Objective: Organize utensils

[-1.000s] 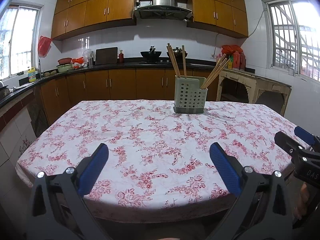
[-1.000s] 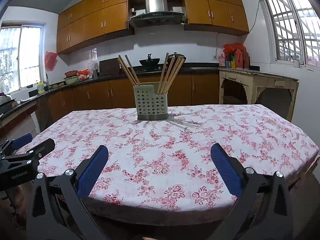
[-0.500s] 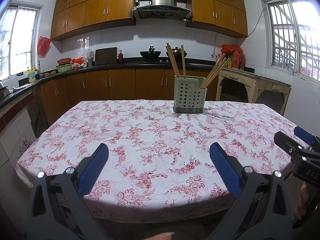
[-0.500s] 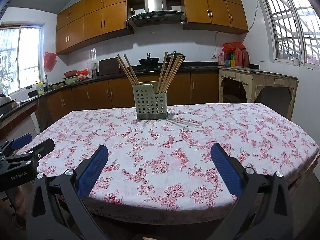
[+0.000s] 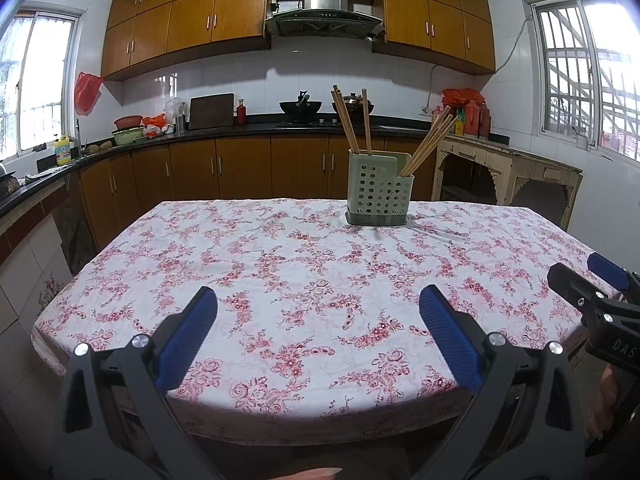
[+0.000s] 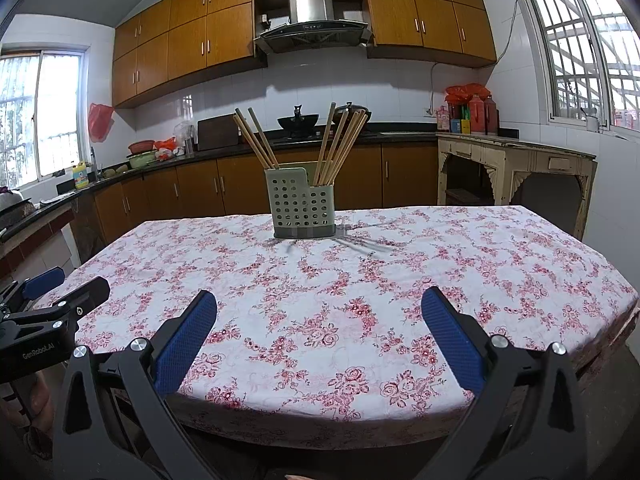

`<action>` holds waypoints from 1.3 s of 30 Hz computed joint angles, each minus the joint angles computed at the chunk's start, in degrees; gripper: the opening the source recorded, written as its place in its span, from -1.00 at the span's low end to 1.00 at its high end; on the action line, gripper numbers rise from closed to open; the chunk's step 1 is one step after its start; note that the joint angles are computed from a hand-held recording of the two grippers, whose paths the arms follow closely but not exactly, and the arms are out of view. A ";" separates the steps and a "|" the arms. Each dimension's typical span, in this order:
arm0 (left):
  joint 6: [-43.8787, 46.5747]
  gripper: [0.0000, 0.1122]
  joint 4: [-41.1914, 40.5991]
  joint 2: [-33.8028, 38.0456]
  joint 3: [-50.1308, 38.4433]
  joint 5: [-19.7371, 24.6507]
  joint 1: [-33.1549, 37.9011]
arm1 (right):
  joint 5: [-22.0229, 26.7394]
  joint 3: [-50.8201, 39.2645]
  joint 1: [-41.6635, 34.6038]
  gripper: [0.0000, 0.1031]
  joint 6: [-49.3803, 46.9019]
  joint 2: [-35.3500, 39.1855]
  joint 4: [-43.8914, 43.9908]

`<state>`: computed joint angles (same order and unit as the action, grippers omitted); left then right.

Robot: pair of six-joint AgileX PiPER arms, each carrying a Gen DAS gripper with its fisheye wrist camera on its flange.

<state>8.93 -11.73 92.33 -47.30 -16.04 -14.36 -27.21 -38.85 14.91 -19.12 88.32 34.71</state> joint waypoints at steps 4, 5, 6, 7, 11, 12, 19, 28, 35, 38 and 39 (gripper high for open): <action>0.00 0.76 -0.05 -0.02 -0.02 0.05 0.00 | 0.14 -0.16 0.02 0.96 -0.16 0.02 0.17; 0.05 0.76 -0.10 -0.02 0.01 0.04 0.00 | 0.12 -0.13 0.03 0.96 -0.20 0.02 0.22; -0.06 0.76 0.07 -0.03 -0.05 0.12 0.05 | 0.08 -0.08 0.05 0.96 -0.21 0.00 0.26; -0.06 0.76 0.07 -0.03 -0.05 0.12 0.05 | 0.14 -0.20 0.05 0.96 -0.26 0.02 0.32; -0.17 0.76 0.23 -0.05 -0.10 0.21 0.11 | 0.18 -0.16 0.04 0.96 -0.28 -0.01 0.34; 0.14 0.76 -0.12 -0.05 -0.08 0.22 0.05 | 0.17 -0.10 0.03 0.96 -0.21 -0.04 0.25; -1.37 0.76 1.63 0.32 0.13 -0.05 0.44 | 0.11 -0.05 0.19 0.96 -0.43 0.02 0.62; -2.10 0.76 2.55 0.43 0.03 0.03 0.70 | 0.06 -0.07 0.22 0.96 -0.38 0.08 0.61; -2.06 0.76 2.50 0.38 -0.01 0.15 0.70 | 0.14 -0.09 0.24 0.96 -0.48 0.03 0.73; -2.23 0.76 2.71 0.33 0.15 0.04 0.74 | 0.19 -0.13 0.27 0.96 -0.61 0.01 0.88; -2.06 0.76 2.55 0.35 -0.01 0.18 0.73 | 0.16 -0.07 0.28 0.96 -0.59 -0.01 0.88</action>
<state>6.87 -9.17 92.68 -47.31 -15.86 -13.63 -27.05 -38.92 15.19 -19.71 88.30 35.59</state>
